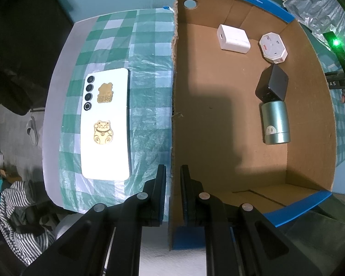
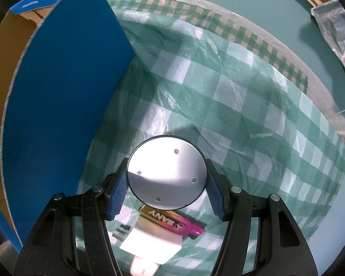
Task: Organize rigid objects
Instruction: 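Carry the round puck with the right gripper over the box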
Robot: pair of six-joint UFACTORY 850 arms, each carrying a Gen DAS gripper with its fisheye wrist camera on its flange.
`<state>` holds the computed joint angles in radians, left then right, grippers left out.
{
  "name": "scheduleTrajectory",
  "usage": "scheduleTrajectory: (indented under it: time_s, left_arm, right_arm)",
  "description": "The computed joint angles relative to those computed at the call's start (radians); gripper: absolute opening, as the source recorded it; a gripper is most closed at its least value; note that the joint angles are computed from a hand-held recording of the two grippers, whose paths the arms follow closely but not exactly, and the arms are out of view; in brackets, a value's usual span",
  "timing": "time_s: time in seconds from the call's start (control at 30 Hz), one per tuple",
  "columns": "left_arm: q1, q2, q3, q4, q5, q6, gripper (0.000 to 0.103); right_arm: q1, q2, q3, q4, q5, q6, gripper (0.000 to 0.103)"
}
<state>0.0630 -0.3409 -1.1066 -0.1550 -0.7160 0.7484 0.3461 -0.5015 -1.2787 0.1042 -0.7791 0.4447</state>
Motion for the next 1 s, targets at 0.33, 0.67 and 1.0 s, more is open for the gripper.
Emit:
scheduleTrajectory:
  time_s: [0.33,0.67,1.0]
  left_arm:
    - [0.004,0.002,-0.006,-0.009,-0.007,0.012,0.012]
    - [0.003,-0.003,-0.008,-0.005,-0.004,0.012,0.012]
    - [0.000,0.002,-0.003,-0.012,-0.001,0.012,0.012]
  right_arm:
    - [-0.001,0.060,-0.002,-0.011,-0.010,0.029,0.062]
    - [0.024,0.105,-0.055,-0.045,-0.036,0.037,0.062]
    - [0.046,0.096,-0.144,-0.044,-0.062,-0.003,0.062]
